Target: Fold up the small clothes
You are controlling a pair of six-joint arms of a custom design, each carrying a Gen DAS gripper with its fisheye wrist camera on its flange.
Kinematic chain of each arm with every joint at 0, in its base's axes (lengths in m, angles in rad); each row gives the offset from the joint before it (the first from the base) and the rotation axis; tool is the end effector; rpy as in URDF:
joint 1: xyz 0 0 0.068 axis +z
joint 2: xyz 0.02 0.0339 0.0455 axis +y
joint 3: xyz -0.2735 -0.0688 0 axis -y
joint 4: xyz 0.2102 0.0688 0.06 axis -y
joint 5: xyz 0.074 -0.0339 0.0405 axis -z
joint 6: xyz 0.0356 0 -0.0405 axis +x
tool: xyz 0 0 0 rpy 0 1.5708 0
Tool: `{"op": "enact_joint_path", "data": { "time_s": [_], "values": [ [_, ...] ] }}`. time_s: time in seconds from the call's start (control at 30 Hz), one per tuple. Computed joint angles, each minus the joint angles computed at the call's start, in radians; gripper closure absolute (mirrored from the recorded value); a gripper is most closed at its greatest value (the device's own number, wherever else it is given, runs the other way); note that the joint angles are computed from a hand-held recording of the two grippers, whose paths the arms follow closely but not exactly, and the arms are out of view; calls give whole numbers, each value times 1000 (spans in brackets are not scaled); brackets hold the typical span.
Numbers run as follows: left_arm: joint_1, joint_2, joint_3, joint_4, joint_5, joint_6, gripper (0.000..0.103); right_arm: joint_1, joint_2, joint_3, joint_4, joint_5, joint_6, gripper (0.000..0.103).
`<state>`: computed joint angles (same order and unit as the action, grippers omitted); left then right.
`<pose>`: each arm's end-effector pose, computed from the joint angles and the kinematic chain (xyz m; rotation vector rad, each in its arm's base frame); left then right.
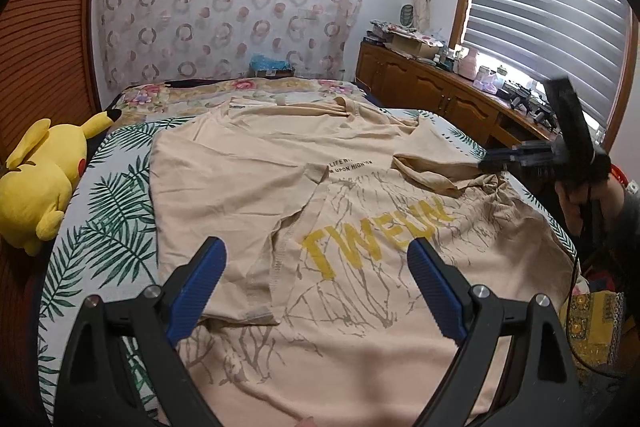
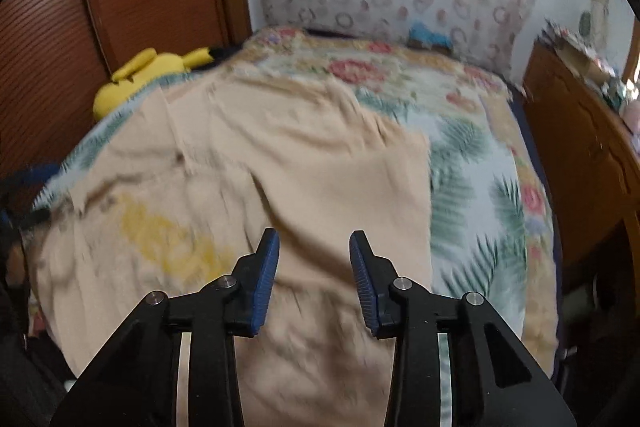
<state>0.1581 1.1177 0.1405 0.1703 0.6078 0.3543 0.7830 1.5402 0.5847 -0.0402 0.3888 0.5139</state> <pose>0.1405 0.0018 0.1442 0.4969 2.1869 -0.4485 0.1797 0.1598 0.1601 -0.1878 2.4535 0.0533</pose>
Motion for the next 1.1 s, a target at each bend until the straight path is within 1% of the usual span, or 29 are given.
{"op": "enact_joint_path", "data": {
  "time_s": [0.1, 0.23, 0.3, 0.4, 0.47, 0.7, 0.73, 0.77, 0.8, 0.83, 0.93, 1.1],
  "values": [
    [-45, -9, -5, 5, -24, -17, 11, -22, -4, -86, 51, -21, 30, 68],
    [-90, -17, -8, 12, -53, -38, 11, -54, -11, -126, 82, -1, 39, 68],
    [-98, -27, -8, 4, -59, -42, 11, -74, -9, -125, 73, 33, 34, 68],
    [-103, -26, -10, 8, -63, -49, 11, -109, -18, -137, 90, 12, 11, 68],
    [-112, -22, -18, 24, -70, -60, 11, -112, -6, -129, 88, 23, 4, 68],
    [-117, -2, -34, 54, -72, -62, 11, -133, 88, -57, 59, 42, -31, 68],
    [-114, -1, -35, 55, -71, -60, 11, -139, 100, -49, 58, 40, -37, 70],
    [-104, 3, -33, 53, -64, -53, 11, -139, 103, -46, 57, 40, -40, 76],
    [-91, 9, -29, 48, -55, -45, 11, -138, 103, -45, 58, 37, -43, 86],
    [-87, 8, -29, 47, -52, -44, 11, -135, 98, -45, 58, 34, -44, 92],
    [-67, 9, -25, 37, -38, -32, 11, -106, 72, -40, 32, 48, -35, 98],
    [-48, -3, -18, 16, -21, -17, 11, -9, -15, -26, -46, 64, 11, 100]
  ]
}}
